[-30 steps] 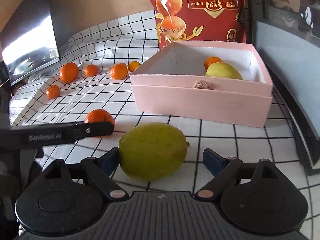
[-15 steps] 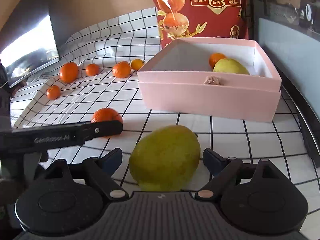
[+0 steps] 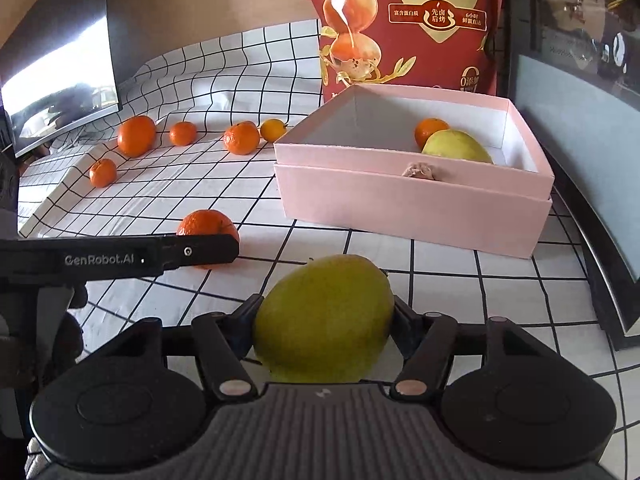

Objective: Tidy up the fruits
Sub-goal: 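Carry the mandarin in the left tool and pear in the right tool over the pink box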

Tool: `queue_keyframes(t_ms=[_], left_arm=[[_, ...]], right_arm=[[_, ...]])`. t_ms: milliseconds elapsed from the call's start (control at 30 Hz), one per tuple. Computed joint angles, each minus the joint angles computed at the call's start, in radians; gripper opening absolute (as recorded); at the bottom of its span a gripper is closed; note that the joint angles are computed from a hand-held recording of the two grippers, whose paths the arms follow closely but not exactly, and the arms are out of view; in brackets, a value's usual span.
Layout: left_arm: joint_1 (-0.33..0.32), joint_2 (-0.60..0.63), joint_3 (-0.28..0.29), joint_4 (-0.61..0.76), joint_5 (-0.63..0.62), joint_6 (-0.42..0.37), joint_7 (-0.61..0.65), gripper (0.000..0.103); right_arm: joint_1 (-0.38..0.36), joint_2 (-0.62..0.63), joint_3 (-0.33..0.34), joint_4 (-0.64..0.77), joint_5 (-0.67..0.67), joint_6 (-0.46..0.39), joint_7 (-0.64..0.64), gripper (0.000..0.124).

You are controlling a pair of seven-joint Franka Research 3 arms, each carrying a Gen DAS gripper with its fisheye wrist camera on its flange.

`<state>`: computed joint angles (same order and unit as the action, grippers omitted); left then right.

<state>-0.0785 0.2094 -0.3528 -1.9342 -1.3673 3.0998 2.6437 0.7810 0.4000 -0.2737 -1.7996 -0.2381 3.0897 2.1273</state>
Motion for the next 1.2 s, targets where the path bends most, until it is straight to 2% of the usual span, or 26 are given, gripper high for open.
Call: queue_keyframes(t_ms=[133, 200, 267, 333, 400, 433, 500, 567, 600, 633, 667, 700, 733, 767, 867, 967, 1033, 1133, 1200], left_arm=[[-0.014, 0.004, 0.007, -0.007, 0.108, 0.020, -0.084, 0.047], [0.005, 0.009, 0.008, 0.011, 0.176, -0.047, -0.170, 0.047], [0.044, 0.020, -0.014, 0.070, 0.143, -0.135, -0.145, 0.047], [0.055, 0.043, -0.020, 0.150, 0.102, -0.175, -0.097, 0.047], [0.040, 0.085, -0.018, 0.248, 0.097, -0.139, -0.087, 0.047], [0.027, 0.117, -0.019, 0.305, 0.116, -0.100, -0.098, 0.047], [0.000, 0.198, -0.030, 0.423, 0.176, -0.008, -0.116, 0.047], [-0.030, 0.290, -0.031, 0.534, 0.236, 0.053, -0.157, 0.047], [-0.031, 0.329, -0.039, 0.573, 0.263, 0.057, -0.193, 0.047], [-0.013, 0.358, -0.069, 0.600, 0.234, 0.052, -0.170, 0.047], [-0.016, 0.383, -0.063, 0.620, 0.243, 0.028, -0.194, 0.047], [-0.038, 0.395, -0.023, 0.618, 0.323, -0.008, -0.274, 0.047], [-0.079, 0.396, 0.052, 0.612, 0.427, -0.060, -0.372, 0.047], [-0.112, 0.405, 0.103, 0.617, 0.492, -0.086, -0.419, 0.047], [-0.167, 0.420, 0.180, 0.619, 0.622, -0.104, -0.521, 0.047], [-0.170, 0.425, 0.187, 0.613, 0.694, -0.119, -0.558, 0.048], [-0.175, 0.432, 0.190, 0.611, 0.745, -0.108, -0.569, 0.048], [-0.190, 0.424, 0.210, 0.592, 0.821, -0.089, -0.602, 0.048], [-0.147, 0.417, 0.145, 0.565, 0.814, -0.021, -0.577, 0.048]], right_arm=[[0.096, -0.005, -0.120, -0.013, -0.080, -0.013, 0.088, 0.066], [0.089, -0.014, -0.121, -0.017, -0.103, -0.013, 0.109, 0.065], [0.077, -0.030, -0.120, -0.016, -0.119, 0.004, 0.131, 0.065], [0.100, -0.041, -0.159, 0.003, -0.151, 0.010, 0.175, 0.065], [0.169, -0.039, -0.257, 0.048, -0.235, 0.009, 0.255, 0.065], [0.217, -0.029, -0.327, 0.087, -0.294, -0.001, 0.306, 0.065], [0.271, -0.001, -0.415, 0.171, -0.383, -0.041, 0.376, 0.065], [0.265, 0.043, -0.439, 0.290, -0.420, -0.115, 0.402, 0.065], [0.250, 0.075, -0.439, 0.361, -0.432, -0.161, 0.399, 0.065], [0.234, 0.110, -0.440, 0.427, -0.446, -0.205, 0.397, 0.065], [0.212, 0.151, -0.434, 0.501, -0.452, -0.258, 0.390, 0.065], [0.180, 0.189, -0.411, 0.572, -0.443, -0.308, 0.365, 0.065], [0.142, 0.220, -0.377, 0.634, -0.425, -0.349, 0.331, 0.065], [0.100, 0.249, -0.335, 0.691, -0.400, -0.381, 0.293, 0.065], [-0.028, 0.337, -0.190, 0.858, -0.294, -0.481, 0.195, 0.065], [-0.125, 0.420, -0.068, 1.008, -0.209, -0.579, 0.145, 0.065], [-0.165, 0.451, -0.007, 1.066, -0.181, -0.626, 0.128, 0.065], [-0.197, 0.497, 0.042, 1.141, -0.161, -0.678, 0.104, 0.065], [-0.200, 0.518, 0.046, 1.171, -0.168, -0.695, 0.089, 0.066]])
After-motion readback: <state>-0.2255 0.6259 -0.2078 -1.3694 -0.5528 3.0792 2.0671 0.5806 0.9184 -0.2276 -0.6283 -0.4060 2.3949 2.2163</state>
